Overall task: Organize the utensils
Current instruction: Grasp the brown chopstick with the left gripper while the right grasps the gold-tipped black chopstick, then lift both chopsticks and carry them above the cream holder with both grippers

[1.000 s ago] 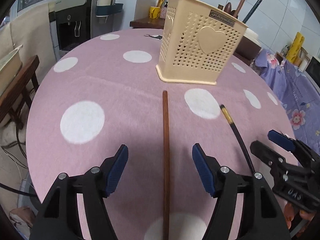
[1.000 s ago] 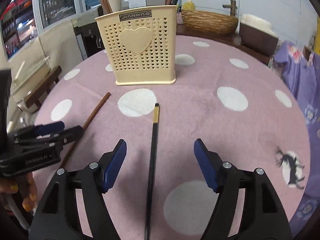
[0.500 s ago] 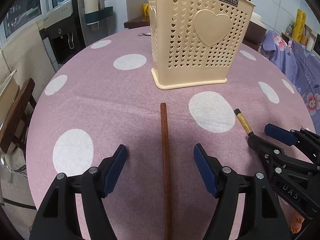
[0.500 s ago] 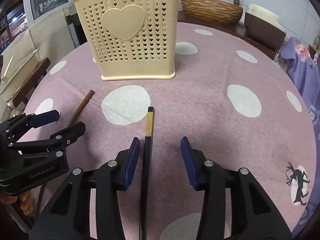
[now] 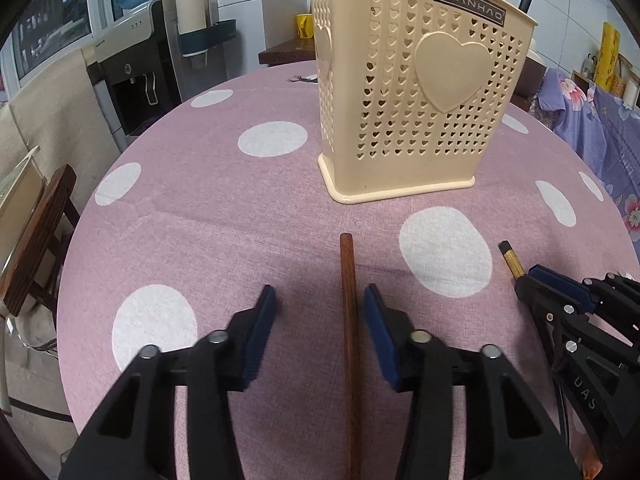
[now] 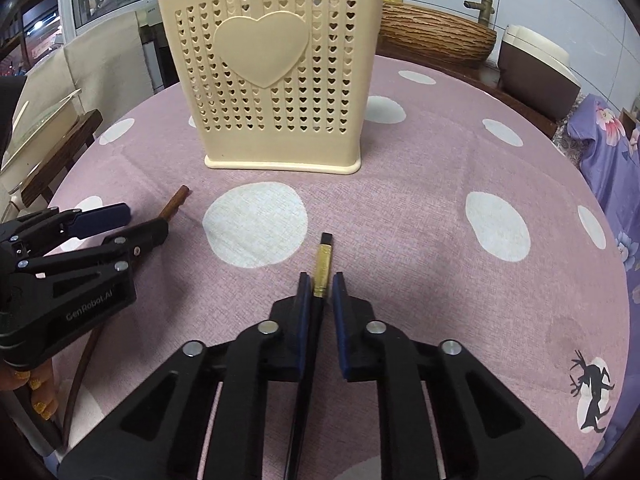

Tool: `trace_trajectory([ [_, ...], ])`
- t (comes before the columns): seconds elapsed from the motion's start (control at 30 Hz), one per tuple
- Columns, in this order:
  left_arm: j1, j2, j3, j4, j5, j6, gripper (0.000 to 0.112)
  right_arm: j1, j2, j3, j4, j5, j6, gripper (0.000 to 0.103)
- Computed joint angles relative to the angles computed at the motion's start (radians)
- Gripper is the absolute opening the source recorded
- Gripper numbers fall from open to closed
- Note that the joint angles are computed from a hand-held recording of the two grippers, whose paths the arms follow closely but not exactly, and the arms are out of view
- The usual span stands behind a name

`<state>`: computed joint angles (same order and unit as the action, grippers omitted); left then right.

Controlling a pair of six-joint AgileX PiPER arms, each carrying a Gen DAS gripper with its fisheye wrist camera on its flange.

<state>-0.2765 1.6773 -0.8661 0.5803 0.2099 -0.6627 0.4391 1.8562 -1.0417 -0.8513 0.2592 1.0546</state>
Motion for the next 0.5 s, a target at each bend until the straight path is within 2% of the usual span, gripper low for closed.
trace_trajectory([
  [0.13, 0.008, 0.002, -0.014, -0.094, 0.007, 0.089, 0.013, -0.006, -0.002, 0.001, 0.028, -0.009, -0.021, 0.009],
  [0.2, 0.018, 0.003, -0.017, -0.174, 0.003, 0.168, 0.009, -0.009, -0.002, -0.001, 0.056, -0.012, -0.045, 0.009],
  [0.5, 0.028, 0.007, -0.021, -0.258, -0.008, 0.246, 0.008, -0.006, 0.003, -0.012, 0.064, 0.001, -0.053, 0.009],
])
